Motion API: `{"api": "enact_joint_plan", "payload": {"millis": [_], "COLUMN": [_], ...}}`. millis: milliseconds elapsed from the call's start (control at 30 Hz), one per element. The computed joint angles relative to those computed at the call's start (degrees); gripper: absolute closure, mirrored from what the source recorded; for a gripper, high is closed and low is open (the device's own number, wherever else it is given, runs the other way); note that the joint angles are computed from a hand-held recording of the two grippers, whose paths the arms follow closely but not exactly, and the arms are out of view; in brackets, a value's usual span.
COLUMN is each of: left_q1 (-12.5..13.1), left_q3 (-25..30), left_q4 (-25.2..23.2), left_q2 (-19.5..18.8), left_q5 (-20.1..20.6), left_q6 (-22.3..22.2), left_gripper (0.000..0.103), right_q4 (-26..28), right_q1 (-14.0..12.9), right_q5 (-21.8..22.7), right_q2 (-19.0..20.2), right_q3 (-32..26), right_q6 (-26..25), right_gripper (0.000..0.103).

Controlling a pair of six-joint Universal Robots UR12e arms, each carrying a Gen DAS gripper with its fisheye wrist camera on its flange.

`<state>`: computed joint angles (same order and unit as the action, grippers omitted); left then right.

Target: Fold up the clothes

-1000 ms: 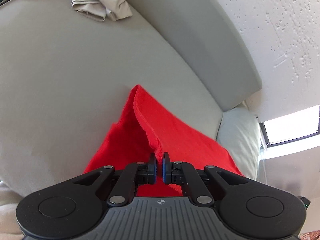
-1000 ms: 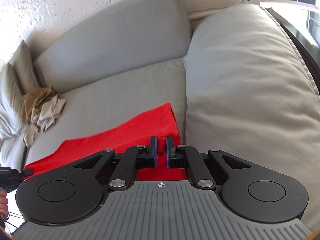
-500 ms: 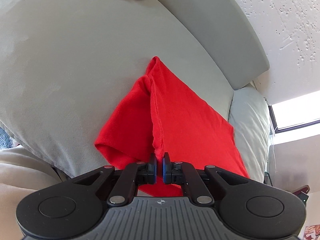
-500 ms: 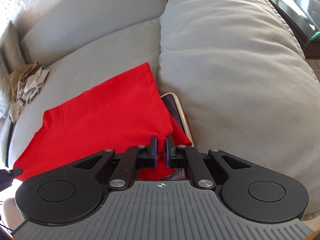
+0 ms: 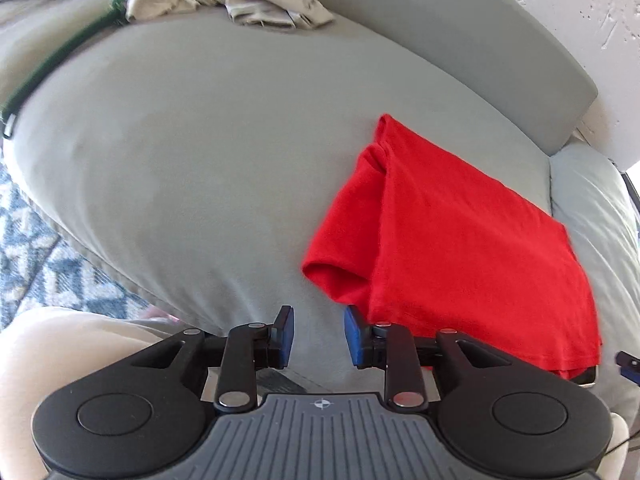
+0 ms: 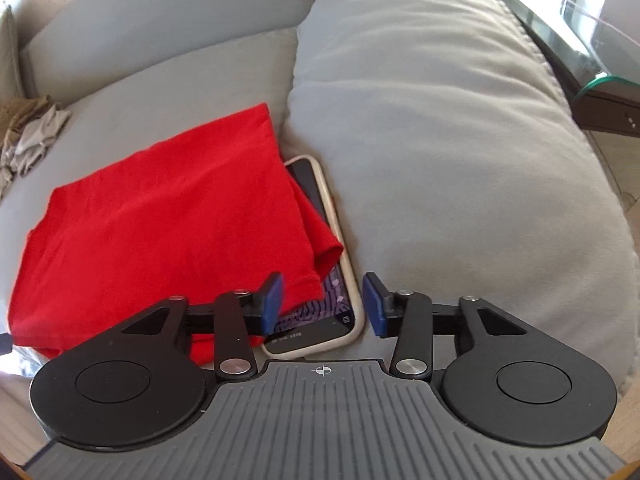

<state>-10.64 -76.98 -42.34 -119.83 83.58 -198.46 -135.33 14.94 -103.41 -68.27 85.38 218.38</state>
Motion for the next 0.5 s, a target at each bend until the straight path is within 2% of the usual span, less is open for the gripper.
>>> {"api": "enact_joint_plan", "payload": {"millis": [67, 133, 200, 267, 367, 433, 500], "left_q1": [-0.46, -0.91, -1.36, -1.58, -1.37, -1.19, -0.94], "left_q3": [-1.28, -2.32, -3.22, -3.48, -3.18, -2.95, -3.05], "left_q4": [4.44, 9.04, 13.59, 16.97, 18.23, 18.78, 19.23], "left_q2": [0.51, 0.76, 0.90, 0.24, -0.95, -1.71, -1.87], "left_q5": [1.72, 2.79, 3.90, 2.16, -0.47, -2.06, -3.71], "left_q6": [-0.36, -0.60, -0.76, -1.60, -4.44, -6.35, -6.27], "left_gripper": [0.074, 0.074, 0.070, 0.069, 0.068, 0.068, 0.067], "right_q4": [-2.34, -5.54, -10.84, -18.10, -26.70, -28.87, -31.93], "right_q1": [0.20, -0.13, -0.35, -0.69, -1.39, -1.97, -1.93], "right_q5": [-0.93, 0.72, 2.03, 4.41, 10.84, 17.33, 21.61], "right_q2": [-1.42, -2.50, -3.16, -3.10, -1.81, -0.45, 1.30], "right_q3": [1.52, 3.00, 4.80, 6.84, 9.10, 9.25, 9.00], "right_q6": [1.13, 3.57, 7.12, 11.19, 17.33, 18.86, 18.78], "right_gripper": [0.040, 0.028, 0.027, 0.026, 0.025, 0.027, 0.032]}}
